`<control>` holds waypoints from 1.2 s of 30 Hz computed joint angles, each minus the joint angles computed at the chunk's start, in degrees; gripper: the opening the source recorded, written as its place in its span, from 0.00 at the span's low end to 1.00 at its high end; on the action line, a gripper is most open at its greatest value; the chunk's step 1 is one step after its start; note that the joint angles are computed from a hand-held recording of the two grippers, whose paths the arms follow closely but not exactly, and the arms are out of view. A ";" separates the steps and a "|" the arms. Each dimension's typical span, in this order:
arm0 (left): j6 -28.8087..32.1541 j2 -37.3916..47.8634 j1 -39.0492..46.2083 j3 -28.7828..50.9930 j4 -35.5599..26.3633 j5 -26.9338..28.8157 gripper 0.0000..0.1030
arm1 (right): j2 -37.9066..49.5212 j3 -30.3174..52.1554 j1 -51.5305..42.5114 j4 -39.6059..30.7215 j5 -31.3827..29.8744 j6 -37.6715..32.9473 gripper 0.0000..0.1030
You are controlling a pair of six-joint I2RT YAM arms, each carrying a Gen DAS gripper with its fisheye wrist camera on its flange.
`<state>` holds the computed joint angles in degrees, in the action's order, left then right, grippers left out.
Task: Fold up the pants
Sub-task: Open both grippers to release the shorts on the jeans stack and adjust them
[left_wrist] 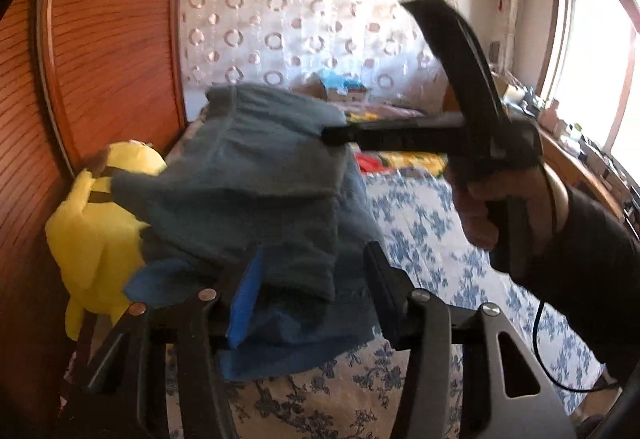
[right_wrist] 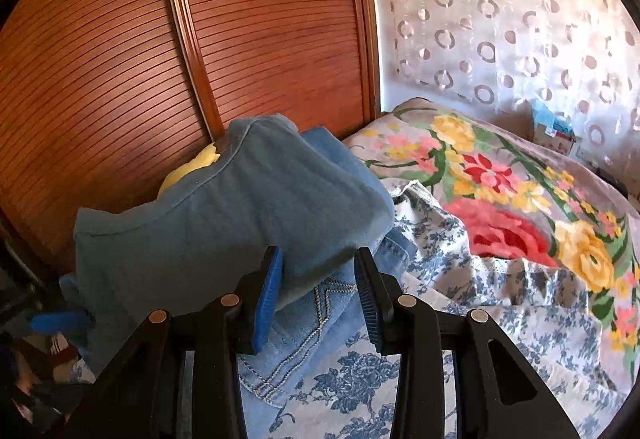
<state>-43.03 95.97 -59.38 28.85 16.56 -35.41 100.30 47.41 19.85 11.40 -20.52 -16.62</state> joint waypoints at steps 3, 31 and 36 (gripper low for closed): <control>-0.08 3.87 0.80 2.38 -2.67 0.02 0.30 | 1.35 0.76 0.10 0.74 0.31 -0.17 0.37; -10.66 -7.22 -8.75 1.09 -14.66 -9.34 0.83 | -21.84 -19.64 -4.05 2.56 -0.99 0.57 0.38; -11.22 -6.39 -10.26 3.56 -17.22 -11.12 0.85 | -30.84 -25.33 -6.28 0.16 -1.57 0.77 0.40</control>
